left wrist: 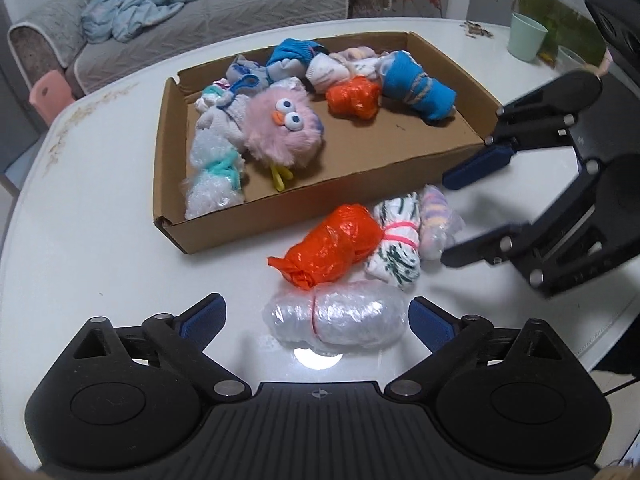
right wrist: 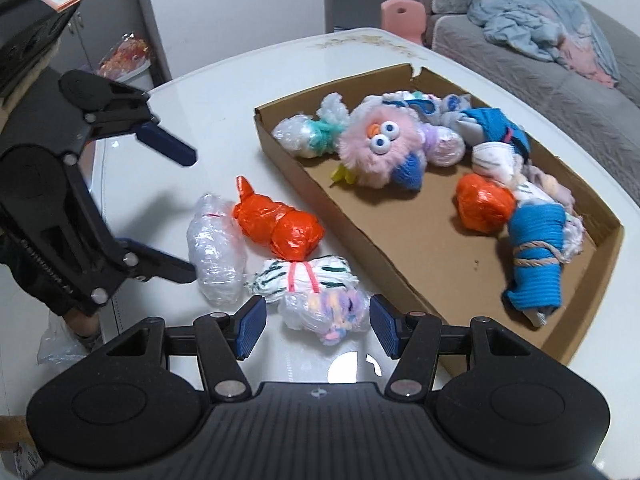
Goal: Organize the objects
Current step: 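Grasp clear red-banded bundle with left tool while right tool grasps pastel-striped bundle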
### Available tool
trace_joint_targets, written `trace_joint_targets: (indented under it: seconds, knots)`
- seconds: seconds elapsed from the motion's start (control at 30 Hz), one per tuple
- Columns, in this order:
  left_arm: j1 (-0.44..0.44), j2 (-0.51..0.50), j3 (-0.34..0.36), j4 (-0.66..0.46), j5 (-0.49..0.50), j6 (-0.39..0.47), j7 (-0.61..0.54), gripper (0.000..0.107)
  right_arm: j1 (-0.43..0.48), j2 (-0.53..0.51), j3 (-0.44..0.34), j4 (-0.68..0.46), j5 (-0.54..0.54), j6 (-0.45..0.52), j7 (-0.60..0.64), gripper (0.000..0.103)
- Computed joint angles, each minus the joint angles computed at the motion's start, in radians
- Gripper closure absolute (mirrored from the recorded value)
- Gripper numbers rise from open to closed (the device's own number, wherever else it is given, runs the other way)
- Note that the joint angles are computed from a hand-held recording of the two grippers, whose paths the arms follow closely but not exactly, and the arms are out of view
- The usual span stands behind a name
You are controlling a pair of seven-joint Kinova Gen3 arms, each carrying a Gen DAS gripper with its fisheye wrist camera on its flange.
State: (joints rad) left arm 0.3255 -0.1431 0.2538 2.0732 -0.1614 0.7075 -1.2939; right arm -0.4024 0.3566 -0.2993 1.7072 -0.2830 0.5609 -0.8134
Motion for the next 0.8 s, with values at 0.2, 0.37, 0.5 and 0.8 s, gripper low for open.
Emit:
trace_joint_targets:
  seconds: [0.2, 0.37, 0.5, 0.8]
  knots:
    - [0.0, 0.019, -0.026, 0.018, 0.051, -0.057, -0.038, 0.008, -0.026, 0.021, 0.016, -0.009, 0.042, 0.005, -0.017, 0.049]
    - [0.002, 0.037, -0.052, 0.041, 0.099, -0.107, -0.116, 0.016, -0.02, 0.026, 0.009, -0.019, 0.039, 0.033, -0.018, 0.049]
    - [-0.009, 0.032, -0.067, 0.051, 0.138, -0.092, -0.166, 0.024, -0.014, 0.019, 0.008, -0.021, 0.032, 0.076, -0.008, 0.051]
    - [-0.03, 0.02, -0.056, 0.057, 0.139, -0.085, -0.183, 0.022, 0.003, -0.003, 0.012, 0.013, -0.001, 0.031, 0.031, 0.043]
